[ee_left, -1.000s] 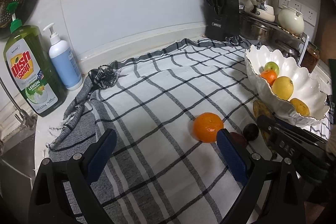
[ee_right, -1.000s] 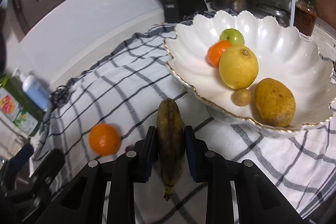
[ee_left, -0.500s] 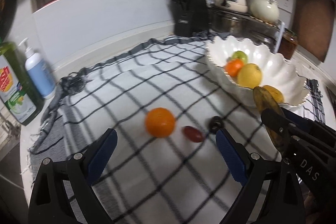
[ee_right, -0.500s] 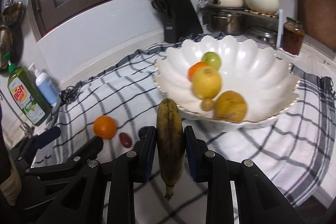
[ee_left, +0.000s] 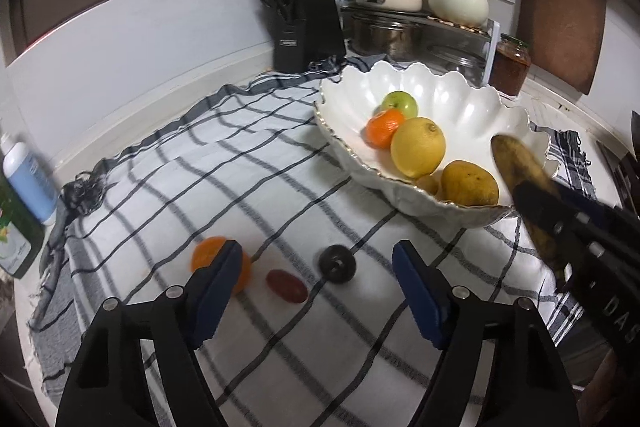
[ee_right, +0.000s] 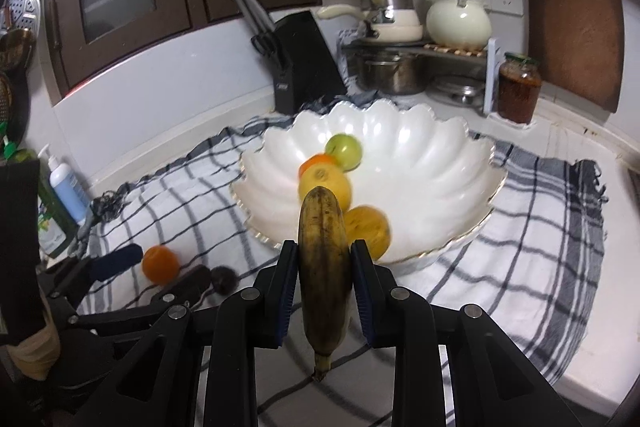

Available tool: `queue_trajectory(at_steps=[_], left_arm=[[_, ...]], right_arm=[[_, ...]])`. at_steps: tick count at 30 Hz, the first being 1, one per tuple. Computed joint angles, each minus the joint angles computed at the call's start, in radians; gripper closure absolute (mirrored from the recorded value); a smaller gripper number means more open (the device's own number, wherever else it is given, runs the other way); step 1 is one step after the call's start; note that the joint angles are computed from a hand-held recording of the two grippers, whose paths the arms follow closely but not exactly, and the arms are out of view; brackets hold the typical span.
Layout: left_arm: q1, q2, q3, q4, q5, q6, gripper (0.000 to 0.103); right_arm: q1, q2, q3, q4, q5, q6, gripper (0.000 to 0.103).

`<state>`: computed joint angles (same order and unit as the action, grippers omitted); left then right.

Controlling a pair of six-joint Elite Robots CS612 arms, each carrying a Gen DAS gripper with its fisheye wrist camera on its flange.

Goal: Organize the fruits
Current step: 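Grasp the dark round fruit with the left tool while the right tool holds the banana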

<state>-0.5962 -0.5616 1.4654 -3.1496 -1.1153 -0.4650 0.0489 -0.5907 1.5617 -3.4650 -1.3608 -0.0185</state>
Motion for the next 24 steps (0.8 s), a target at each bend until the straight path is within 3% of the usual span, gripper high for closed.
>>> queue_trajectory(at_steps=[10, 16, 24], left_arm=[[0.014, 0.046, -0.080, 0.079, -0.082, 0.024, 0.051], [0.028, 0.065, -0.112, 0.139, -0.110, 0.013, 0.066], [0.036, 0.082, -0.135, 0.160, -0.141, 0.026, 0.073]], right_arm=[[0.005, 0.023, -0.046, -0.046, -0.069, -0.017, 0.075], [0.010, 0.041, -0.084, -0.028, -0.072, -0.029, 0.075], [0.011, 0.054, -0.106, -0.009, -0.071, -0.034, 0.075]])
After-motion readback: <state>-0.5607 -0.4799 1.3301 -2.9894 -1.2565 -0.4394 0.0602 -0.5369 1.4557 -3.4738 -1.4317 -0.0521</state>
